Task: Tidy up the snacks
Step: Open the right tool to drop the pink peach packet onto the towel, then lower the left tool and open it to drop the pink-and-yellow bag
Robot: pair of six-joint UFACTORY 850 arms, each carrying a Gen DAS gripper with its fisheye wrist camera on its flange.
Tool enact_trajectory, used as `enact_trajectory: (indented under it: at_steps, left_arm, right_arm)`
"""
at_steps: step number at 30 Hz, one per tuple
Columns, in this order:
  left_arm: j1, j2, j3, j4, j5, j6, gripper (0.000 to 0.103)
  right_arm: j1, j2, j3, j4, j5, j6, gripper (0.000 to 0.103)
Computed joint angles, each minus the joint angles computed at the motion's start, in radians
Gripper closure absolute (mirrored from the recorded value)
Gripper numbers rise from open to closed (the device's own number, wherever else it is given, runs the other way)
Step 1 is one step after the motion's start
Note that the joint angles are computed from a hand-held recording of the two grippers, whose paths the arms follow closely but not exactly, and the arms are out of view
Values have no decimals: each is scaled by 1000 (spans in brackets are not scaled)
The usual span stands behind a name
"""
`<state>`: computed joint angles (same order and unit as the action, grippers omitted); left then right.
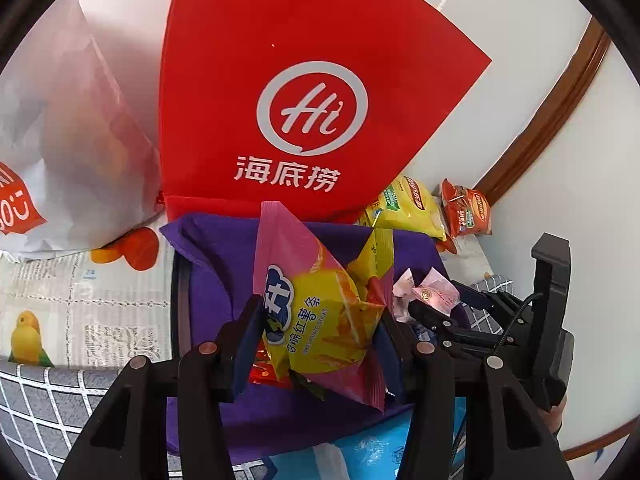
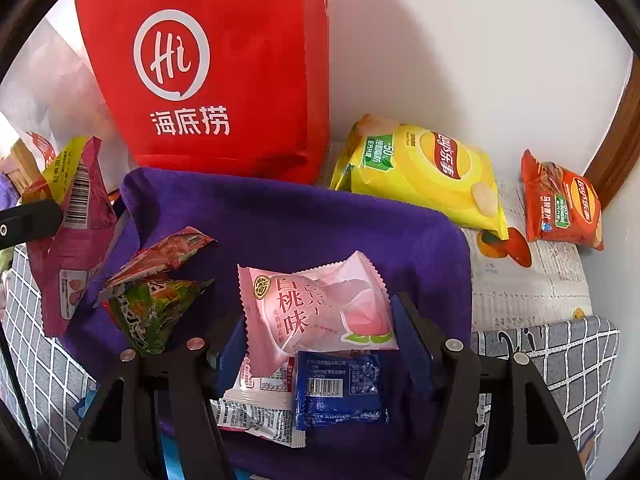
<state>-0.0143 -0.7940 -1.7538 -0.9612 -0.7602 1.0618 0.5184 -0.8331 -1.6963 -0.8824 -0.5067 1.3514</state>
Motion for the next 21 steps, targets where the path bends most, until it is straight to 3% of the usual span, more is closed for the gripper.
enact_trajectory:
  at_steps: [10, 21]
  left_arm:
    - [-8, -9, -3, -3, -21, 2, 53]
    - [-19, -10, 6, 3, -9, 4, 53]
  right_arm:
    - [-7, 5, 3, 37, -13, -11, 29]
    - [5, 88, 92, -185, 8, 244, 28]
